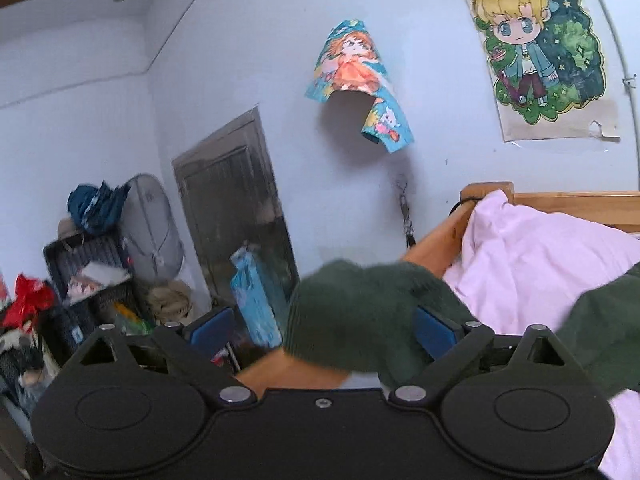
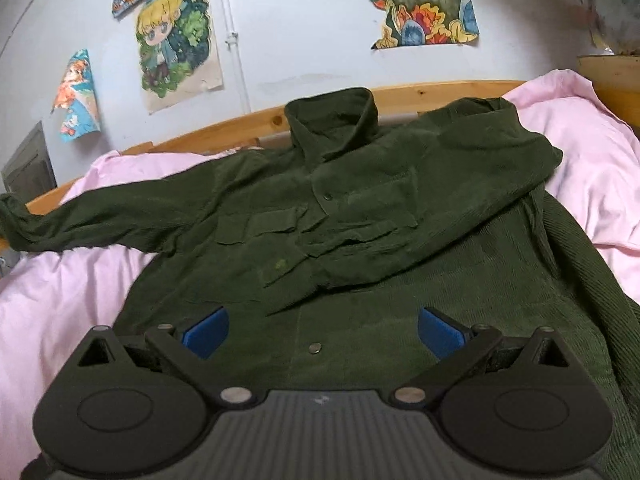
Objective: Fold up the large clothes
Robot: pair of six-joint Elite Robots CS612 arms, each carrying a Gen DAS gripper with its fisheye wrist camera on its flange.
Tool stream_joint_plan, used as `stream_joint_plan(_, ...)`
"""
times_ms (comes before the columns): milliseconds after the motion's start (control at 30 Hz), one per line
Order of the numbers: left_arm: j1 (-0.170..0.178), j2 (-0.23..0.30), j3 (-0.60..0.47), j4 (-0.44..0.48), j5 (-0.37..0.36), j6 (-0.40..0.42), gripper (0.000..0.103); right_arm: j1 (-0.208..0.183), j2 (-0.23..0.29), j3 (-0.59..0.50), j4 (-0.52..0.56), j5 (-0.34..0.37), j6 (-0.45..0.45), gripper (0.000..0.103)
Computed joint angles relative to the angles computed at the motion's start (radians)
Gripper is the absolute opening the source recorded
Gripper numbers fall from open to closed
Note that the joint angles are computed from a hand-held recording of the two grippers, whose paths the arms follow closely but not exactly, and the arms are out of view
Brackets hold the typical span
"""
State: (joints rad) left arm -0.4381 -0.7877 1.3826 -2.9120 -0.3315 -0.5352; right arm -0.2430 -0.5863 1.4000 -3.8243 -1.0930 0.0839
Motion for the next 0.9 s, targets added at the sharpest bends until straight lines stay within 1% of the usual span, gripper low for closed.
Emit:
stream_joint_plan(33,0.006,0.006,-0.007,-0.041,-0.017,0.045,0.096,0.003,0.005,-0.005,-0.001,-0.004,-0.006,0.103)
stream_joint_plan(100,0.021,0.016,-0.020,-0.126,-0.077,0.122,0.095,0.005,0.011,-0.010,0.008,-0.003,-0.023,0.103)
stream_joint_plan(133,0.027,0.012,-0.021,-0.129,-0.110,0.125,0.089,0.006,0.012,-0.012,0.016,0.000,-0.029,0.103)
stream_joint_plan(167,0.031,0.008,-0.020,-0.107,-0.130,0.108,0.078,0.006,0.013,-0.012,0.024,0.002,-0.031,0.103)
stream_joint_plan(200,0.034,0.000,-0.021,-0.062,-0.147,0.078,0.071,0.006,0.014,-0.014,0.034,0.007,-0.030,0.103)
stream_joint_plan(233,0.035,-0.008,-0.018,-0.019,-0.166,0.051,0.054,0.007,0.014,-0.014,0.044,0.010,-0.028,0.103)
stream_joint_plan(267,0.035,-0.014,-0.023,0.032,-0.180,0.027,0.034,0.007,0.014,-0.015,0.052,0.011,-0.026,0.103)
stream_joint_plan(300,0.031,-0.022,-0.026,0.103,-0.175,-0.024,0.032,0.007,0.013,-0.015,0.056,0.011,-0.024,0.103)
stream_joint_plan(333,0.024,-0.025,-0.036,0.187,-0.146,-0.097,0.027,0.007,0.013,-0.015,0.057,0.011,-0.021,0.103)
stream_joint_plan(367,0.015,-0.028,-0.044,0.248,-0.123,-0.163,0.022,0.007,0.013,-0.014,0.054,0.013,-0.020,0.103)
stream_joint_plan(467,-0.012,-0.045,-0.062,0.367,-0.106,-0.336,0.018,0.004,0.010,-0.009,0.037,0.022,-0.010,0.103)
stream_joint_plan(500,-0.024,-0.051,-0.070,0.383,-0.111,-0.367,0.018,0.002,0.008,-0.007,0.029,0.026,-0.005,0.103)
stream_joint_plan(533,-0.034,-0.055,-0.076,0.369,-0.117,-0.361,0.017,0.000,0.007,-0.004,0.015,0.029,0.003,0.103)
stream_joint_plan(567,-0.047,-0.057,-0.086,0.338,-0.130,-0.338,0.017,-0.003,0.005,0.000,0.001,0.031,0.009,0.103)
stream_joint_plan(633,-0.074,-0.060,-0.101,0.241,-0.170,-0.266,0.017,-0.009,0.004,0.004,-0.031,0.034,0.022,0.103)
stream_joint_plan(667,-0.088,-0.059,-0.113,0.184,-0.200,-0.224,0.017,-0.012,0.003,0.006,-0.043,0.033,0.030,0.103)
stream_joint_plan(700,-0.100,-0.059,-0.124,0.145,-0.232,-0.199,0.017,-0.016,0.001,0.007,-0.050,0.032,0.041,0.103)
stream_joint_plan(767,-0.124,-0.054,-0.154,0.072,-0.321,-0.152,0.017,-0.022,0.001,0.005,-0.066,0.029,0.064,0.103)
stream_joint_plan(833,-0.145,-0.040,-0.186,0.027,-0.423,-0.130,0.017,-0.030,0.002,0.000,-0.087,0.021,0.087,0.103)
stream_joint_plan(900,-0.159,-0.015,-0.225,0.017,-0.541,-0.123,0.018,-0.037,0.003,-0.004,-0.098,0.004,0.102,0.103)
